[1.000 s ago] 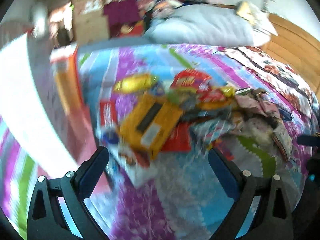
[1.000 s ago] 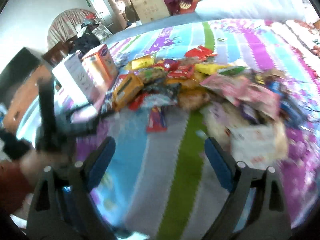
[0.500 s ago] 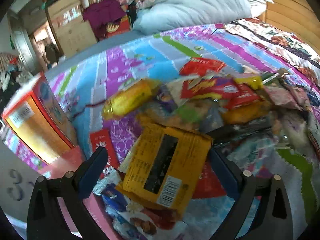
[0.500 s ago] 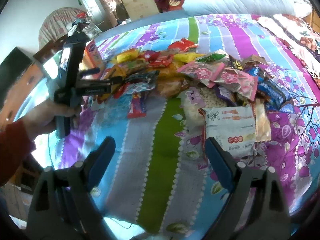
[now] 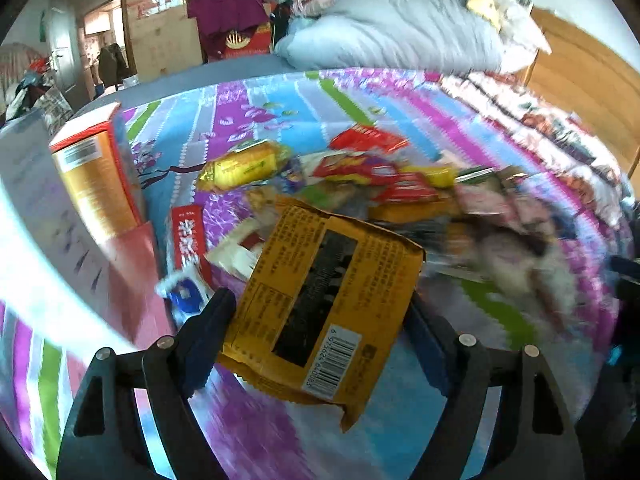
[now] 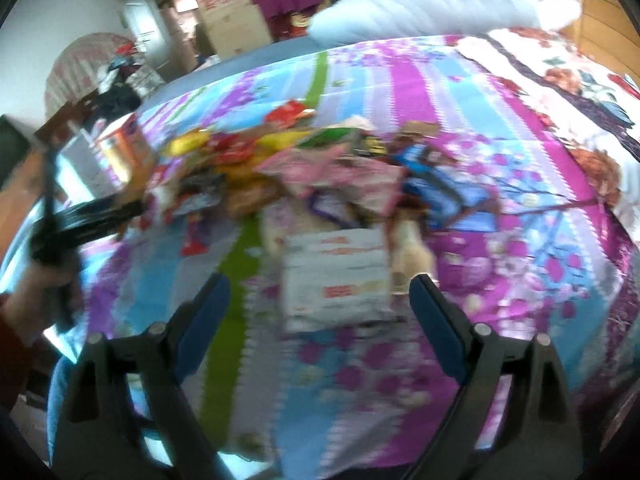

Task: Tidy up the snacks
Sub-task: 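Grasp the yellow biscuit packet with the left tool while the right tool grasps the white bag, then carry the yellow packet and white bag in both tools over the clear bowl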

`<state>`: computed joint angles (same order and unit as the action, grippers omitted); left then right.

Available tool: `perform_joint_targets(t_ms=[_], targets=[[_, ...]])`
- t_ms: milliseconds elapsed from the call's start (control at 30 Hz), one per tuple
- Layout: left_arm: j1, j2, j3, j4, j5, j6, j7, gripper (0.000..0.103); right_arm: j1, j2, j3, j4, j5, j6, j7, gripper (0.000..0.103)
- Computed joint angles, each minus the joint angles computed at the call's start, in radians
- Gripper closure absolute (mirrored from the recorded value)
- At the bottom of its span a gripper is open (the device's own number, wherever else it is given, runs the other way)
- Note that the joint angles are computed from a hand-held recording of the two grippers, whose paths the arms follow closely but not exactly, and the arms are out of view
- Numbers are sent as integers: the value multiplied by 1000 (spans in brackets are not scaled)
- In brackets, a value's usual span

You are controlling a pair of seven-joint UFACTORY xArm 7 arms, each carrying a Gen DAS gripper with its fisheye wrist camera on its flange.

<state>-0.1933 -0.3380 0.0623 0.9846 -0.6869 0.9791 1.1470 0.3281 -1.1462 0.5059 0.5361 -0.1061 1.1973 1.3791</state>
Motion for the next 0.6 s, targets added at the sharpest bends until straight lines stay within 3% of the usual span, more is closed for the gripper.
perform_joint_targets(t_ms=[100,233,433,600], targets=[[15,-79,20,-49,5,46,-37,19,19,-15,-44,-57,18,-48,-13,11],[26,-117,32,-68,21,62,-91,19,15,74,-90,-59,25,-170,-79,11],[16,-123,43,-72,38,67,-105,19,-23,205,-103,-70,24,-176,-71,10],[13,-140,57,-72,31,97,-98,19,-2,180,-89,-119,7,-198,-24,5]])
